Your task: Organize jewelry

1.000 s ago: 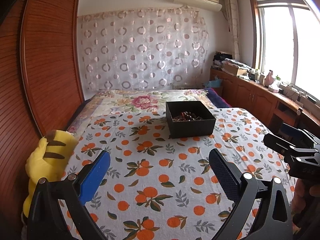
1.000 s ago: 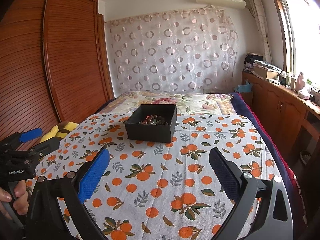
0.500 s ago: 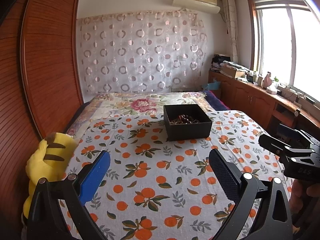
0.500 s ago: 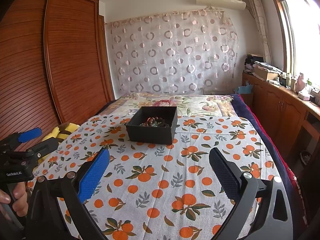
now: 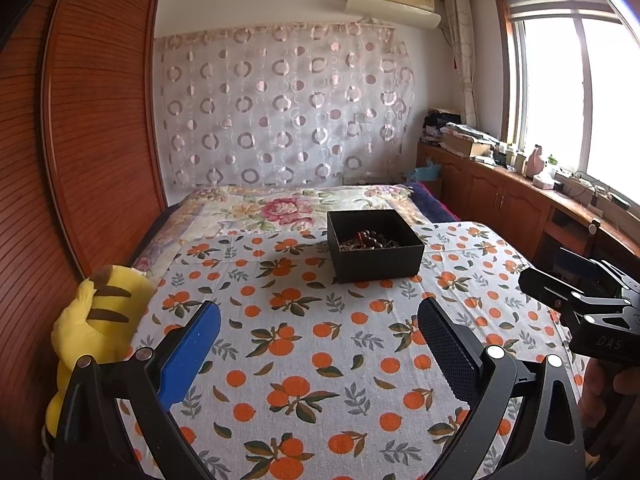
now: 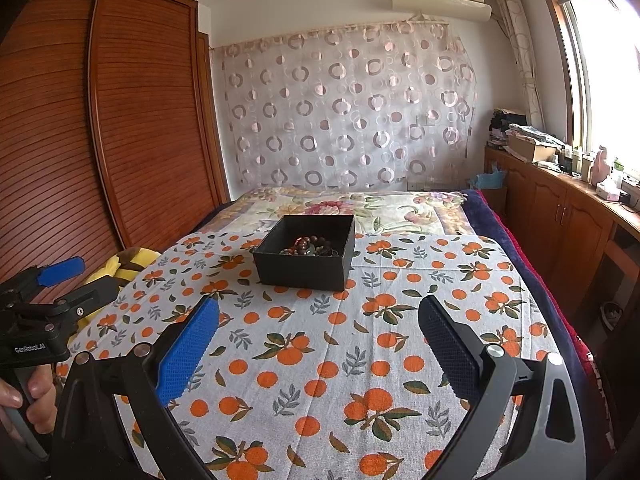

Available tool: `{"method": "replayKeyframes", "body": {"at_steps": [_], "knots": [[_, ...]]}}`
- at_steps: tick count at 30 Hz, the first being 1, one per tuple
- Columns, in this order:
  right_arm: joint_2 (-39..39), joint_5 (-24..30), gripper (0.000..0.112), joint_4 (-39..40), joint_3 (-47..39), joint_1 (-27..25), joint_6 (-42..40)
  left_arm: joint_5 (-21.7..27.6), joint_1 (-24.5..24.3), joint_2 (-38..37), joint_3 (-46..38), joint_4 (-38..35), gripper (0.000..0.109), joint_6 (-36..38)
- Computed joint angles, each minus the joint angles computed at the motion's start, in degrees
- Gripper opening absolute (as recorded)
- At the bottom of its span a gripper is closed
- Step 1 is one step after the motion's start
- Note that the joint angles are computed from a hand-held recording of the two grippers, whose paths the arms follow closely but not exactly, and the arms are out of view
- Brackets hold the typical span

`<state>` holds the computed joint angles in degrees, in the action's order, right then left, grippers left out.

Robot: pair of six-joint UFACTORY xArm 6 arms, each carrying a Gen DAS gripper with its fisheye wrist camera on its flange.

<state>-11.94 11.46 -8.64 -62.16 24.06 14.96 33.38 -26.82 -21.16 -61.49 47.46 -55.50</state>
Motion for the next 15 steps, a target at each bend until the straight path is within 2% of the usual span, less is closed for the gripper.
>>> {"method": "replayKeyframes", "body": {"at_steps": [15], "knots": [[0.12,0.57,0.100,0.01,-0.72,0.09,0.08,-0.07,0.02,-0.06,0.13,0.04,0.095,0.02]]}}
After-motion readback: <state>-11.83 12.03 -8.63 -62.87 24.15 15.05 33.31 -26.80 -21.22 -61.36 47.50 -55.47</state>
